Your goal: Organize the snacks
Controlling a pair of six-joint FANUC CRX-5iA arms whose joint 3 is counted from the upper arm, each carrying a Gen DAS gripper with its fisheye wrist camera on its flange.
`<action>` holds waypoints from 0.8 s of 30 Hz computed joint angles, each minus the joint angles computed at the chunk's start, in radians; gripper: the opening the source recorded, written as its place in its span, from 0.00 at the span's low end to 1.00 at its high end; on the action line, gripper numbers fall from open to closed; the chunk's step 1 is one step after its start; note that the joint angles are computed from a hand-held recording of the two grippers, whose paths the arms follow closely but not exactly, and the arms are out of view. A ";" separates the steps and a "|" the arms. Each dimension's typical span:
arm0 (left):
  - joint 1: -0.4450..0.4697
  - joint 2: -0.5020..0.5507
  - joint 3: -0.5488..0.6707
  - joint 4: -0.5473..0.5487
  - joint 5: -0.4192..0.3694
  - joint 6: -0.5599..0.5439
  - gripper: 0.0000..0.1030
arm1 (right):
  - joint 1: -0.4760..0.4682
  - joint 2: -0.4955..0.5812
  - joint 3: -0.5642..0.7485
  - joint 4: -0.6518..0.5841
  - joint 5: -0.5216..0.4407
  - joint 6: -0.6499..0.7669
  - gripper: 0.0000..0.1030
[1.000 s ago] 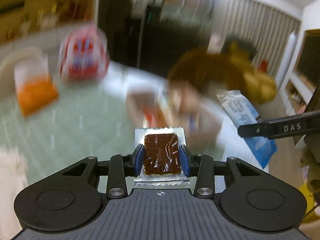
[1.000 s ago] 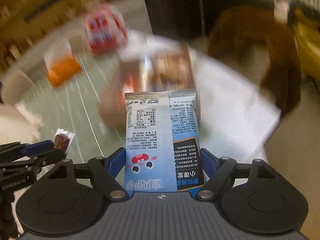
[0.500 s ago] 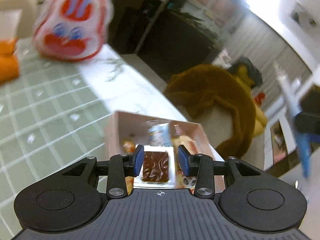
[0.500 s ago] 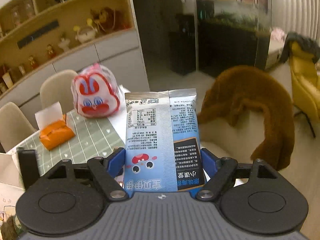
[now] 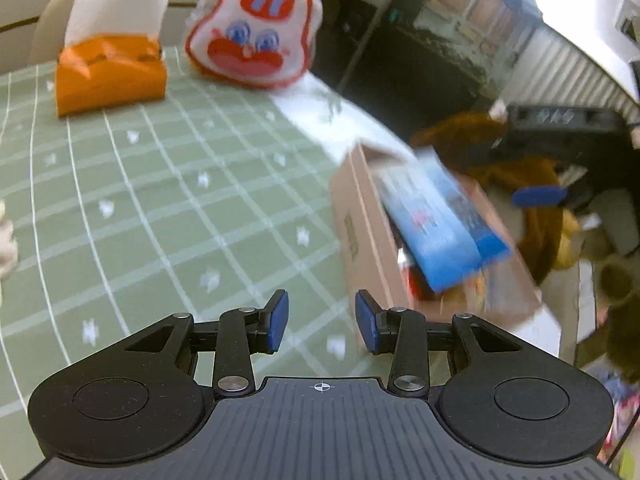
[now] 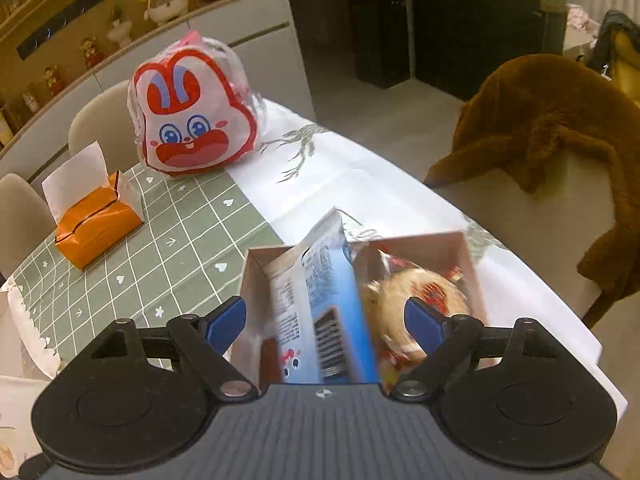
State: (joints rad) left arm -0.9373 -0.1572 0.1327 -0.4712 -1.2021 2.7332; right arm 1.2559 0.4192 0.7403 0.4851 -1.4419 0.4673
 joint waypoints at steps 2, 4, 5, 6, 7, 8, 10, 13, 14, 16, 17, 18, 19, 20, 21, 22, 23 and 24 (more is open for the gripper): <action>-0.033 0.007 -0.010 -0.007 -0.018 -0.013 0.41 | 0.034 -0.093 -0.151 0.039 0.051 -0.089 0.84; -0.093 0.022 -0.004 -0.046 -0.064 -0.015 0.41 | 0.079 -0.182 -0.302 0.087 0.106 -0.193 0.84; -0.121 0.027 -0.004 -0.067 -0.080 -0.013 0.41 | 0.112 -0.225 -0.383 0.121 0.130 -0.257 0.85; -0.161 0.035 0.002 -0.101 -0.108 -0.012 0.41 | 0.145 -0.262 -0.456 0.158 0.145 -0.318 0.85; -0.196 0.044 0.008 -0.136 -0.137 -0.011 0.41 | 0.177 -0.289 -0.517 0.192 0.154 -0.375 0.85; -0.237 0.055 0.020 -0.176 -0.177 -0.009 0.41 | 0.209 -0.314 -0.577 0.227 0.162 -0.431 0.85; -0.299 0.070 0.030 -0.233 -0.240 0.007 0.41 | 0.274 -0.352 -0.692 0.284 0.175 -0.546 0.86; -0.358 0.063 0.010 -0.297 -0.265 0.057 0.41 | 0.334 -0.332 -0.732 0.254 0.131 -0.615 0.86; -0.370 0.065 0.007 -0.316 -0.269 0.061 0.41 | 0.342 -0.313 -0.714 0.220 0.109 -0.595 0.86; -0.379 0.082 0.015 -0.340 -0.275 0.045 0.41 | 0.369 -0.276 -0.713 0.259 0.067 -0.564 0.88; -0.377 0.091 0.019 -0.346 -0.269 0.034 0.43 | 0.383 -0.255 -0.709 0.295 0.037 -0.548 0.88; -0.375 0.097 0.020 -0.354 -0.260 0.026 0.44 | 0.388 -0.239 -0.701 0.308 0.020 -0.535 0.88; -0.373 0.100 0.020 -0.360 -0.252 0.024 0.44 | 0.387 -0.230 -0.692 0.301 0.012 -0.529 0.90; -0.372 0.104 0.020 -0.366 -0.245 0.020 0.45 | 0.382 -0.224 -0.679 0.278 0.006 -0.531 0.96; -0.369 0.104 0.017 -0.372 -0.235 0.018 0.45 | 0.375 -0.216 -0.670 0.266 -0.003 -0.550 1.00; -0.372 0.106 0.015 -0.381 -0.231 0.022 0.45 | 0.374 -0.211 -0.669 0.274 -0.017 -0.566 1.00; -0.376 0.109 0.014 -0.391 -0.229 0.025 0.45 | 0.374 -0.209 -0.670 0.279 -0.025 -0.578 1.00; -0.377 0.111 0.015 -0.394 -0.227 0.018 0.45 | 0.378 -0.210 -0.676 0.284 -0.028 -0.587 1.00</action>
State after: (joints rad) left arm -1.3147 -0.0457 0.1475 -0.8654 -1.4293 2.7515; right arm 1.6337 0.2089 0.0639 0.7688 -1.4697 -0.1201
